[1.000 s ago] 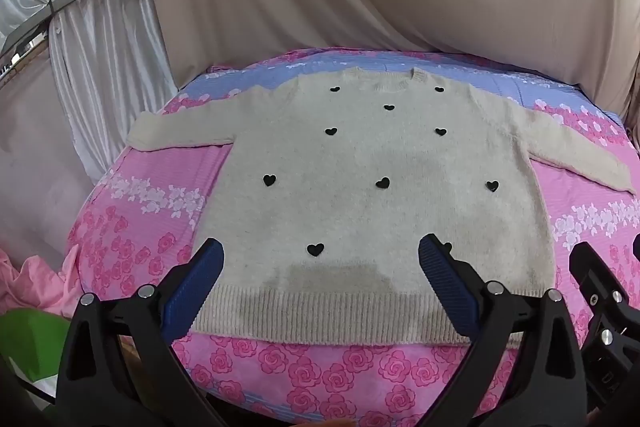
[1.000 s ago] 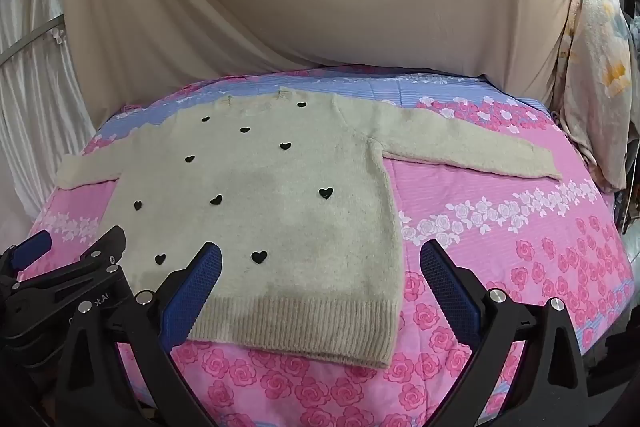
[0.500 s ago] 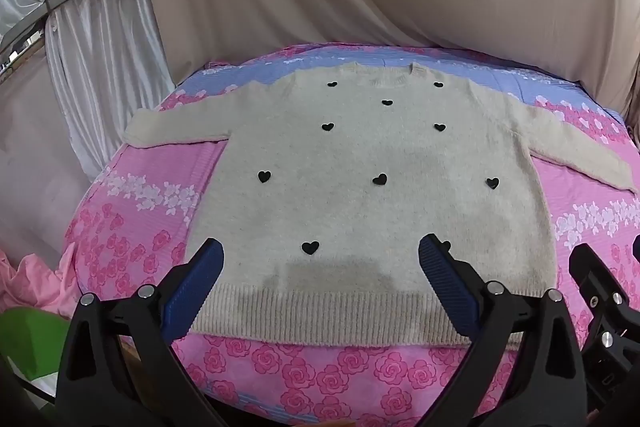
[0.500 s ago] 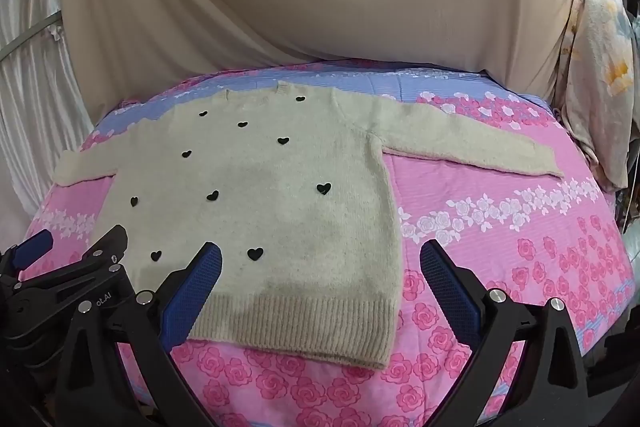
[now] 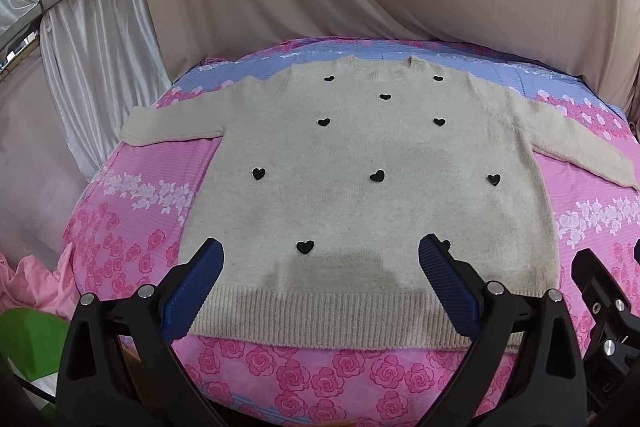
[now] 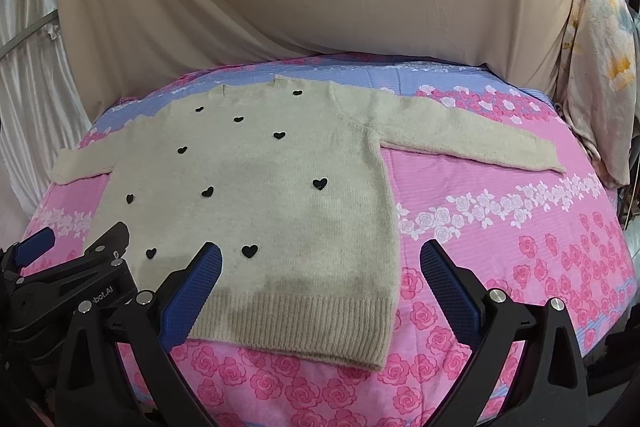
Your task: Fold small clothes
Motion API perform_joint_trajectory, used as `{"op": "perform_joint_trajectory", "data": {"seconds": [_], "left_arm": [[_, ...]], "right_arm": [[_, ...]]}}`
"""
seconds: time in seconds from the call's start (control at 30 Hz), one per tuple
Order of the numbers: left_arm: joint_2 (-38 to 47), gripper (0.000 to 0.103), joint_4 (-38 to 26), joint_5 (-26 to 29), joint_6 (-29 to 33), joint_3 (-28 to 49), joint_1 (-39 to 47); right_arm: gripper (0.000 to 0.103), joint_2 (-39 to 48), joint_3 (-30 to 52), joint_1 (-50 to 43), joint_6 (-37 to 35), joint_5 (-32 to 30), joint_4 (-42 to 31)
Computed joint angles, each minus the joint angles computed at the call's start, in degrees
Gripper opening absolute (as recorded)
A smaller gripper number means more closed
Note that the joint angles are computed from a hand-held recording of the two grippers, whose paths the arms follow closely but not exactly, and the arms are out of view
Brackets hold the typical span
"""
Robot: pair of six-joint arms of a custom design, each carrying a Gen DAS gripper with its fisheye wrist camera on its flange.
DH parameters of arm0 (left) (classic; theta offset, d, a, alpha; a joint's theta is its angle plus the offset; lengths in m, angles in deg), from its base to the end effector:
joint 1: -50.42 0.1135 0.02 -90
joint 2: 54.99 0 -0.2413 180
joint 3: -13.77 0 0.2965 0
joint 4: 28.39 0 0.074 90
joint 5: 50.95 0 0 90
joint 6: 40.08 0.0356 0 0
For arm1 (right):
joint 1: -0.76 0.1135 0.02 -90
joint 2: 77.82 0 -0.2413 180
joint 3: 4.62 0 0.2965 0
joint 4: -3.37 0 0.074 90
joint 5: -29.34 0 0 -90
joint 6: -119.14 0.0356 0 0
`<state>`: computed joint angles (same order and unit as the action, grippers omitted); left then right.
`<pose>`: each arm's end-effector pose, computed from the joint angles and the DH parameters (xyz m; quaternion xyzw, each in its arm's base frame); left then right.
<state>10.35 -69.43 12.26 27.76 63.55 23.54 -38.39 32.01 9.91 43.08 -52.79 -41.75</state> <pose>0.2420 -0.1047 0.1649 -0.0281 0.9337 0.0859 0.3464 0.2012 0.0275 0.1712 0.0635 0.9293 0.0089 0.3637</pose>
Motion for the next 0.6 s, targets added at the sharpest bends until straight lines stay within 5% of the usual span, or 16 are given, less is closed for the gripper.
{"op": "perform_joint_trajectory", "data": {"seconds": [0.6], "left_arm": [[1.77, 0.096, -0.28, 0.43, -0.02, 0.66, -0.01]], "right_arm": [[0.098, 2.27, -0.26, -1.92, -0.90, -1.44, 0.64]]}}
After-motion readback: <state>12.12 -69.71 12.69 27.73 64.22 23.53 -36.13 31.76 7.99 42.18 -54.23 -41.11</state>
